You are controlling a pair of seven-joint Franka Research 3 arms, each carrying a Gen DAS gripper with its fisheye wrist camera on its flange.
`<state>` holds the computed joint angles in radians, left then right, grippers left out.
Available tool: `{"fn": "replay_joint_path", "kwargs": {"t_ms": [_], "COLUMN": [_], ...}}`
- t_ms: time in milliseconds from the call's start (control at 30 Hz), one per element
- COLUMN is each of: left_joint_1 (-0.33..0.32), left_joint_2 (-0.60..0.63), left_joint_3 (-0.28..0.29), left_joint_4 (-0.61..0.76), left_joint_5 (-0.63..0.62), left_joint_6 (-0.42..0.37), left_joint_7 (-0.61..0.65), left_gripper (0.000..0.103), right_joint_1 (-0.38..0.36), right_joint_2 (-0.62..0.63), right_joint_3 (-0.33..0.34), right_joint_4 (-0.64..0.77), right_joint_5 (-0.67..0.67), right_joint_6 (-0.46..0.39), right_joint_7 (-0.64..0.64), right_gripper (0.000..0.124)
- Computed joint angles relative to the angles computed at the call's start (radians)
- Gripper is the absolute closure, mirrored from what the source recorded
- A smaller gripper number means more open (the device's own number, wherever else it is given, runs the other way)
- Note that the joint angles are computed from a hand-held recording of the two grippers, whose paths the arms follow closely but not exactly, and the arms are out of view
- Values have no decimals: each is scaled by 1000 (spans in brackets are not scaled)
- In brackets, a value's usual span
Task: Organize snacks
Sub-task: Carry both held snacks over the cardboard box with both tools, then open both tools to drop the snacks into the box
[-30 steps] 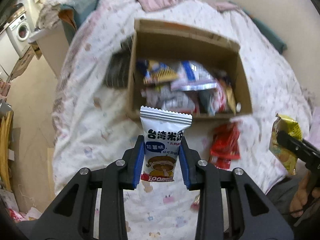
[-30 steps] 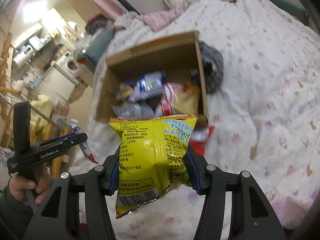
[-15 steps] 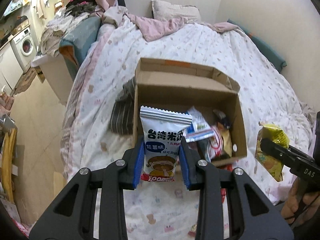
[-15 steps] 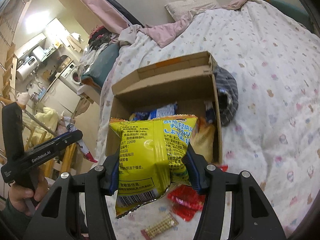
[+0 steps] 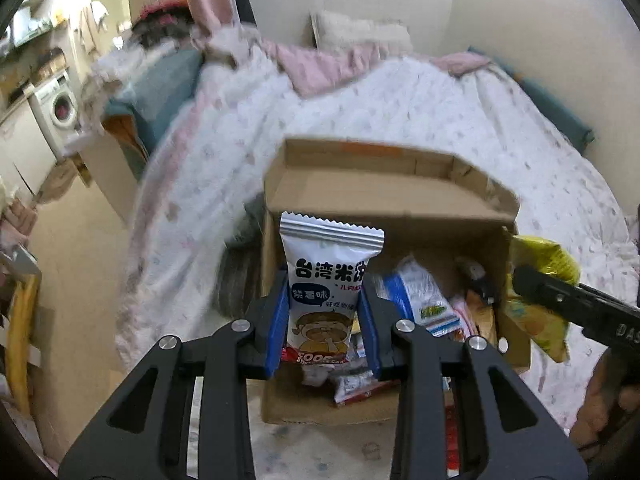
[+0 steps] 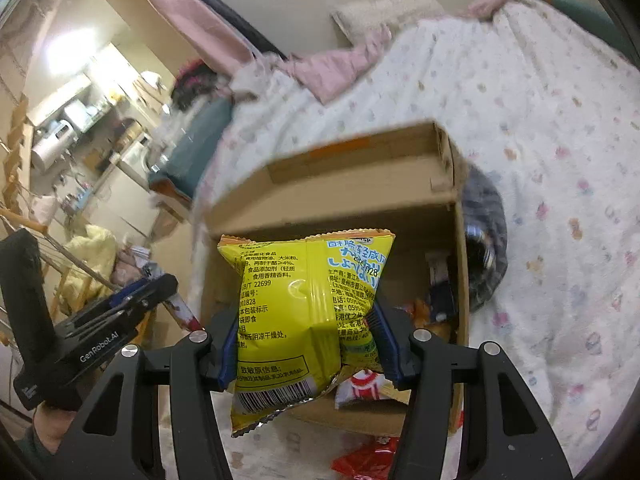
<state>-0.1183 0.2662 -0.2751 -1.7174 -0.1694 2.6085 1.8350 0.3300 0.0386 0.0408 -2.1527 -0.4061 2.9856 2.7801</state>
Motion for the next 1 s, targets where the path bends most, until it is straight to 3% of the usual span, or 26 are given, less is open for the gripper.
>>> {"fn": "replay_joint_path", "kwargs": {"t_ms": [67,267,400,467,567,600,633,700,767,1000], "left_joint_1": [11,21,8,8,9,8,4,-10,-18,-6], "left_joint_2": [37,99,106,108,112,114,112,112,106,92], "left_joint_3": [-11,-17,-11,-14,-18,-18,-15,-3,5,-10], "left_joint_4": [50,114,112,115,124,126,124,125,115,98], "left_joint_5": [-37,-67,-39,-41,-43,-39,-29,7,34,22], "left_joint_6": [-68,-145,-147,-153,-171,-177,-182,-188,-172,-155], "left_joint_7": [9,-24,-29,-32,-25,-20,-19,-31,-45,-13], "left_gripper": [74,74,74,74,74,74,73,62,34,30], "right_joint_1": [-8,7,22,46,98,95,86,69,60,27], "right_joint_2": [25,64,88,95,95,92,88,78,66,66], "right_joint_3": [10,0,-9,-39,-113,-115,-110,-102,-100,-61], "right_joint_4": [15,40,60,64,79,77,71,50,38,32], "right_joint_5": [105,233,294,263,92,67,61,48,25,84], "right_joint_6": [-4,-10,-24,-20,-66,-72,-66,-32,-29,-8], "right_joint_7": [-103,-214,-271,-229,-40,-5,9,28,54,-17], "right_gripper": [67,67,66,65,63,60,48,36,34,33]}}
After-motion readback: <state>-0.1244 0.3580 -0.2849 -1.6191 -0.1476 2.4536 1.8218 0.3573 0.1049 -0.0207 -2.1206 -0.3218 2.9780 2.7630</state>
